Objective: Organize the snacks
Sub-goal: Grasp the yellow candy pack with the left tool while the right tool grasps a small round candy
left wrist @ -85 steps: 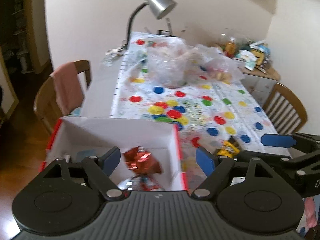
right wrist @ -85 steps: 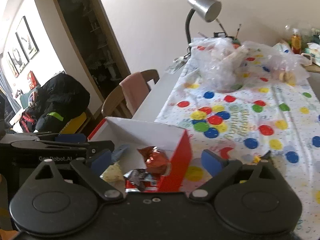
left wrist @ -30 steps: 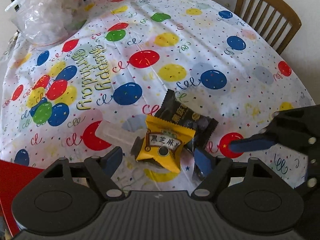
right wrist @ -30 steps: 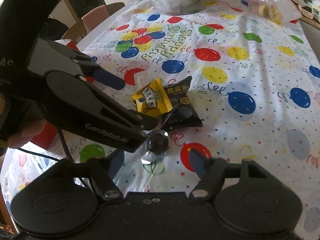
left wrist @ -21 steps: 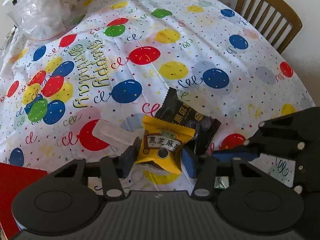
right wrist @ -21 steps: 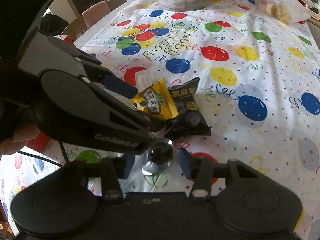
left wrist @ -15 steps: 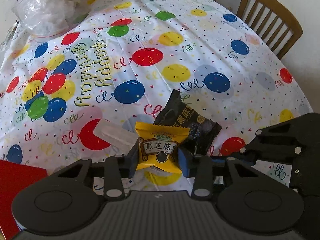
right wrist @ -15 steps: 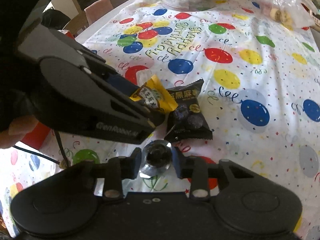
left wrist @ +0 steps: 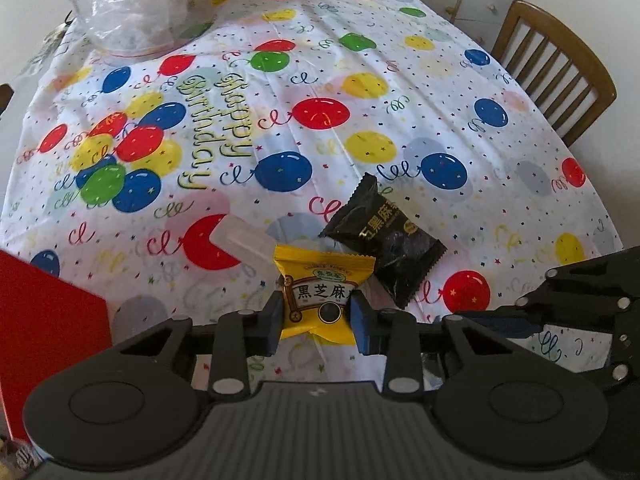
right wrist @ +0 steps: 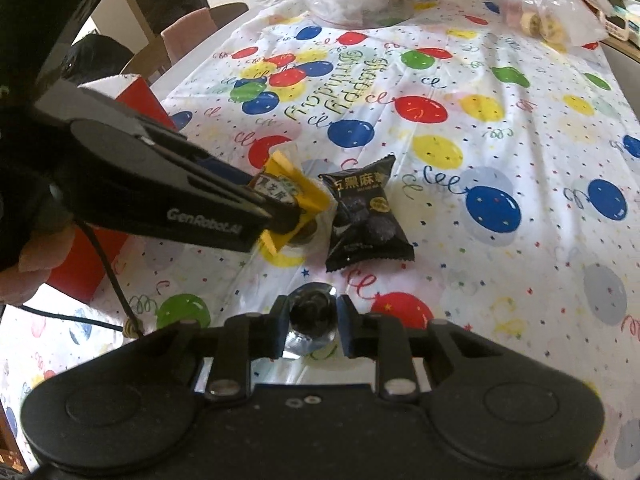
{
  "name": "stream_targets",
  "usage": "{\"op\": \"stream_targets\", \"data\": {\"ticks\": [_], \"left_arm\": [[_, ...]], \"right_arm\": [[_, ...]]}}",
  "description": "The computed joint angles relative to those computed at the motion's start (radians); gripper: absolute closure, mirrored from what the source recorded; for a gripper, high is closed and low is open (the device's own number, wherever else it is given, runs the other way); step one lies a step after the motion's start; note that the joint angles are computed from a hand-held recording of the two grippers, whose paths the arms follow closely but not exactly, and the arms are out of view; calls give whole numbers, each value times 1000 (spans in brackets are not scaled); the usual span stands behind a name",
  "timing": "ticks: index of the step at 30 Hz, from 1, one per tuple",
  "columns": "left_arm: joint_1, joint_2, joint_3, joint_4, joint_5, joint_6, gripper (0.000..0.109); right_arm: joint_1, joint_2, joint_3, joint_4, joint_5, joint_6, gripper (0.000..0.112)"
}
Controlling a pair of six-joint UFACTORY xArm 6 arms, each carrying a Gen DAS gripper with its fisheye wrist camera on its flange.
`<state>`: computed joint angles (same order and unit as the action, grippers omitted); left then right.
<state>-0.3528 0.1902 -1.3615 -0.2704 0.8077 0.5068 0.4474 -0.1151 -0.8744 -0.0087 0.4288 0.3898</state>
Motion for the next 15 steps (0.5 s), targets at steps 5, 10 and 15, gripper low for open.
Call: {"op": "stream_targets", "data": {"ticks": [5,10,15], "left_arm": [[14,-47,44,-26,-8,-2,75],[31,-118,97,-57,-5,9,75],[60,-195,143,-93,7,17,75]], "right_arm": [[8,-52,30,-57,2,83,89],[21,-111,54,-106,15,154,89],[49,-163,53,-181,42,241,89]]}}
